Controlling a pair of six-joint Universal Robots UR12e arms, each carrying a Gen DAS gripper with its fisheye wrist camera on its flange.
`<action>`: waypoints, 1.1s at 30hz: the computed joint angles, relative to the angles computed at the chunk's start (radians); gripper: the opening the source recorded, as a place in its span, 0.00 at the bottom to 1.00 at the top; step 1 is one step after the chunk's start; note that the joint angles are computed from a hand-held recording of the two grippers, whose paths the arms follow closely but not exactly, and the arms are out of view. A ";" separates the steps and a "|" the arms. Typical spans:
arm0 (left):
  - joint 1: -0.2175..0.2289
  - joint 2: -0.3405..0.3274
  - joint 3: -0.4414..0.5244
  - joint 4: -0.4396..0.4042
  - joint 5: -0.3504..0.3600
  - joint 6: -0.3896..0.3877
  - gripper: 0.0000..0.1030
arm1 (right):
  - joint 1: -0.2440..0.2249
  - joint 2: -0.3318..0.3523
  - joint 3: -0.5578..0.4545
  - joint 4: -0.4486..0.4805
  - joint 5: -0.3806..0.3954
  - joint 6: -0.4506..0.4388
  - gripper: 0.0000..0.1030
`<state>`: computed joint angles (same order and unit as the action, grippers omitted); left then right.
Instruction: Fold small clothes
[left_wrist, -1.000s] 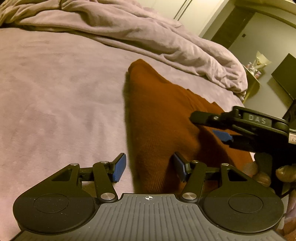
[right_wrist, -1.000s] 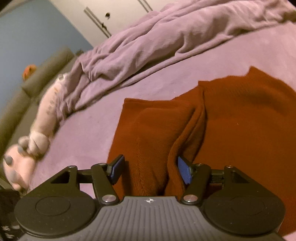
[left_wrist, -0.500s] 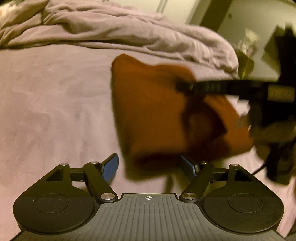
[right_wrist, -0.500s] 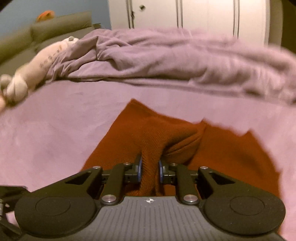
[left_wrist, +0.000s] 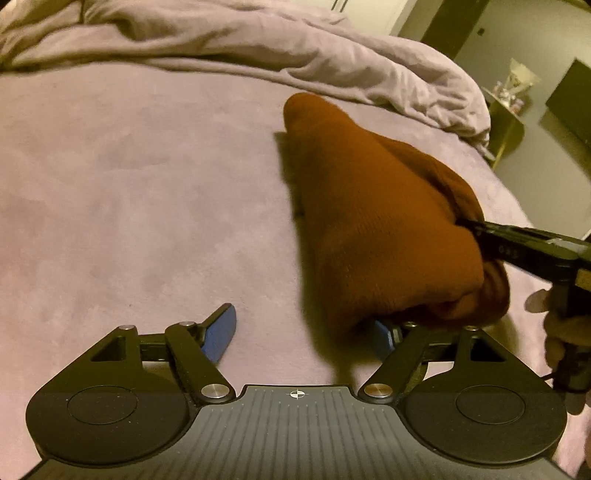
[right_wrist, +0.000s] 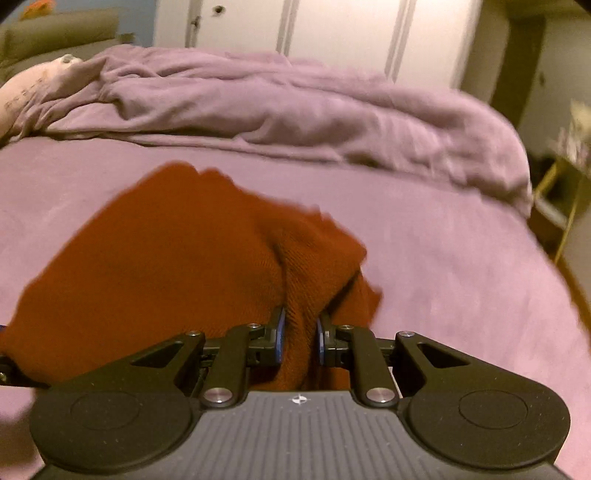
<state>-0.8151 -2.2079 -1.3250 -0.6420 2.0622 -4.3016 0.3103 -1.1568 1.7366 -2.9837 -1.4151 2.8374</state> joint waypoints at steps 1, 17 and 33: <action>-0.002 -0.001 0.006 -0.012 0.002 0.005 0.77 | -0.016 -0.007 0.015 -0.022 0.037 0.045 0.21; -0.003 -0.028 0.062 -0.065 0.011 -0.020 0.77 | -0.160 -0.071 0.189 -0.096 0.543 0.748 0.46; 0.002 -0.032 0.067 -0.081 0.019 -0.045 0.77 | -0.175 0.018 0.172 -0.286 0.660 1.061 0.46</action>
